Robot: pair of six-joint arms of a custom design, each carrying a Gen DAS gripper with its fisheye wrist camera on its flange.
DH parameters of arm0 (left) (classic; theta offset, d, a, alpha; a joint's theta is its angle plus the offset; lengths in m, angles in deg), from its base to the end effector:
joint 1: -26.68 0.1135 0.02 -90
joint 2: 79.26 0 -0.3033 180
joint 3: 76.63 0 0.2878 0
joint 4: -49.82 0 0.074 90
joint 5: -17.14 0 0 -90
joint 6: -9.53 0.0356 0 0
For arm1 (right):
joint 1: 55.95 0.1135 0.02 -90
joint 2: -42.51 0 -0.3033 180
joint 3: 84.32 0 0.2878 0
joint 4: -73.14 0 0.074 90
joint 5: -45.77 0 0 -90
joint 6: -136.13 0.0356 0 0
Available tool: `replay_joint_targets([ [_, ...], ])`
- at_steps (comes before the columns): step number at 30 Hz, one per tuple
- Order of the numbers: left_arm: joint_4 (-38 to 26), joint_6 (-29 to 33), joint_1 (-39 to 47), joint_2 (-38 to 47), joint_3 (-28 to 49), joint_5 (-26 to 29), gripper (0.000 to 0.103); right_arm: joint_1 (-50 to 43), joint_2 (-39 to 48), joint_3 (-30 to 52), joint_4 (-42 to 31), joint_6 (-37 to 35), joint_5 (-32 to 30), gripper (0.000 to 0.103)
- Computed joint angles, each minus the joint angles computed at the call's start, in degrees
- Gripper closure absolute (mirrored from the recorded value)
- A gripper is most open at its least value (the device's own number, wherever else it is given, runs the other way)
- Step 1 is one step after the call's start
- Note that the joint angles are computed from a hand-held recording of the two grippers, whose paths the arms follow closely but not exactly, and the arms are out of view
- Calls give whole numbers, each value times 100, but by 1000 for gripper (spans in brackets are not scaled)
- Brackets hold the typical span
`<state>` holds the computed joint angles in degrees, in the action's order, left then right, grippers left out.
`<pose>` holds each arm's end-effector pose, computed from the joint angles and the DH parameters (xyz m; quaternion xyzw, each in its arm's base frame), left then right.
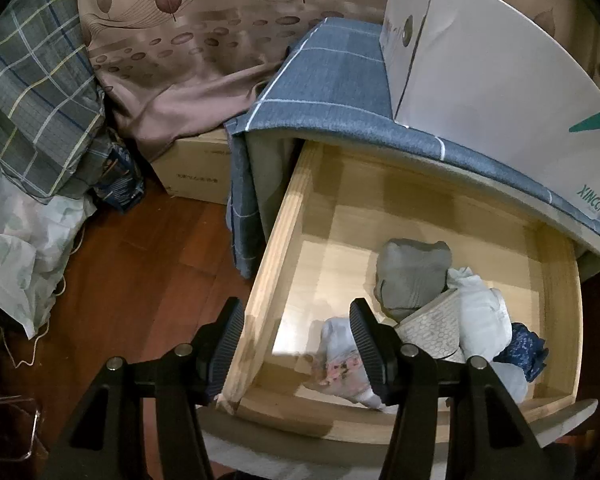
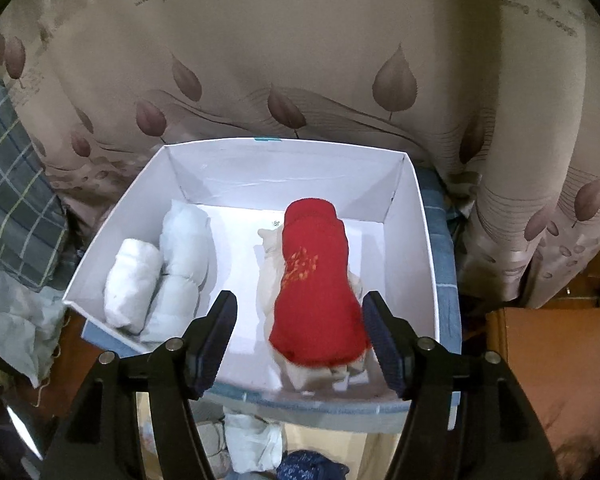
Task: Take underwear out of drawer
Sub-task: 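Open the right tool to release the red garment and return to the drawer, then grasp the dark blue patterned garment in the drawer with the right tool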
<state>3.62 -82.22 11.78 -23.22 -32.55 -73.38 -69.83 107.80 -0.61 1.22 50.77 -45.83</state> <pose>0.1836 -0.0485 0.2123 0.1089 0.9555 -0.0354 0.2720 0.2249 -0.0546 0.3919 0.1485 0.9379 -0.0120 0.3132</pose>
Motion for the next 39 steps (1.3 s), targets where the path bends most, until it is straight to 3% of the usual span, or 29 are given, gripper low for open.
replay_joint_targets([
  [11,-62,54,93,15,-1,86,47,-213,-1032,-182,-1140,-793,-647,37],
  [19,-92,40,93,60,33,88,47,8,-1526,-1501,-1742,-1047,-703,37],
  [24,-71,67,181,144,51,188,47,-257,-1188,-2520,-1460,-1056,-802,37],
  [29,-66,87,184,159,45,217,47,-382,-519,-3039,-913,-783,-872,36],
  [39,-7,59,178,292,61,252,47,-24,596,-3592,29,-195,-701,21],
])
